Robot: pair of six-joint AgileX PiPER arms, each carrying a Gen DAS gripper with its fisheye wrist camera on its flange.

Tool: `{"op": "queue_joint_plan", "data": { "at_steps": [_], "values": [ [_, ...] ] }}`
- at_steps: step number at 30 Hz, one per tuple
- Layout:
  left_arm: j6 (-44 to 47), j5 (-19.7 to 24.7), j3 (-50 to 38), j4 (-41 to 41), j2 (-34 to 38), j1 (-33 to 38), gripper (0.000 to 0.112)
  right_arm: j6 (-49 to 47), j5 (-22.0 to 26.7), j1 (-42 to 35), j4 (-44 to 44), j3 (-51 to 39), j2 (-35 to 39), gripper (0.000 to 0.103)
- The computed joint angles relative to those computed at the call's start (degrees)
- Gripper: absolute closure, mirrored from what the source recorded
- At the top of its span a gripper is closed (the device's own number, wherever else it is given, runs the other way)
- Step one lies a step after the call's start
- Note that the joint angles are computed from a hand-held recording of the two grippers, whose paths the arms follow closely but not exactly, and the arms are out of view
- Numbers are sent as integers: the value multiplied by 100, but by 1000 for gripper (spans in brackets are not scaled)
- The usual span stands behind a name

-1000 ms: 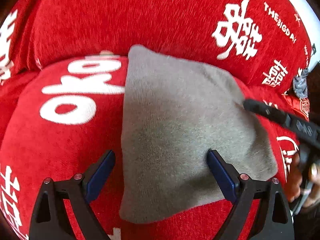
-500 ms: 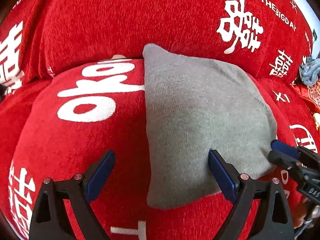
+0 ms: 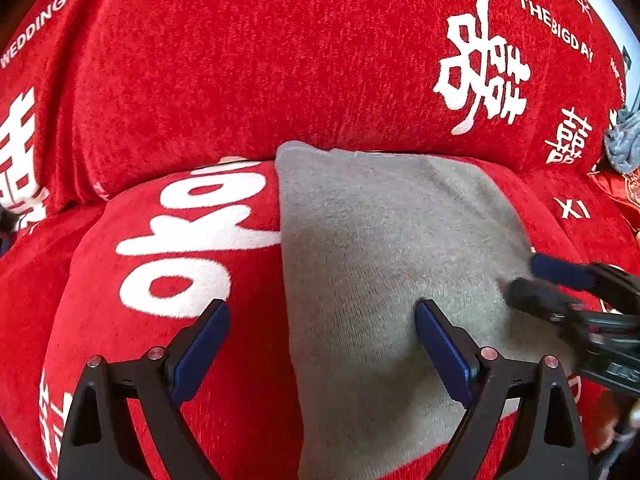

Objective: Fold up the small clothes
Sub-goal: 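Press the folded grey sweater flat with both open tools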

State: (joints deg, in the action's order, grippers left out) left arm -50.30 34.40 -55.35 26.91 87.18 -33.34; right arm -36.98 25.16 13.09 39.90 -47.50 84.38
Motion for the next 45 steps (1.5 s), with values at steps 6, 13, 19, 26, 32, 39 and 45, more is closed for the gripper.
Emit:
{"op": "queue_joint_plan", "data": {
  "at_steps": [6,13,19,26,32,39,45],
  "values": [
    [249,5,-231,-79,139,47,18,-346,140,-214,437,-248,221,46],
    [1349,529,-1405,-795,1073,416,18,740,698,-300,-567,-1499,1140,42],
    [2845,632,-2000,-2298,1673,1035,18,1382,1263,-325,-1185,-2697,2127,40],
    [3325,931,-2649,-2576,2230,1228,9,1580,1693,-463,-1228,-3622,2941,27],
    [3092,825,-2516,-2618,1954,1381,9,2446,1302,-325,-1898,-3393,2665,25],
    [2881,297,-1347,-2351,1192,1105,9,1020,424,-40,-1057,-1433,1014,25],
    [3278,-323,-64,-3035,211,1309,9,807,-215,298,-1226,215,-63,25]
  ]
}}
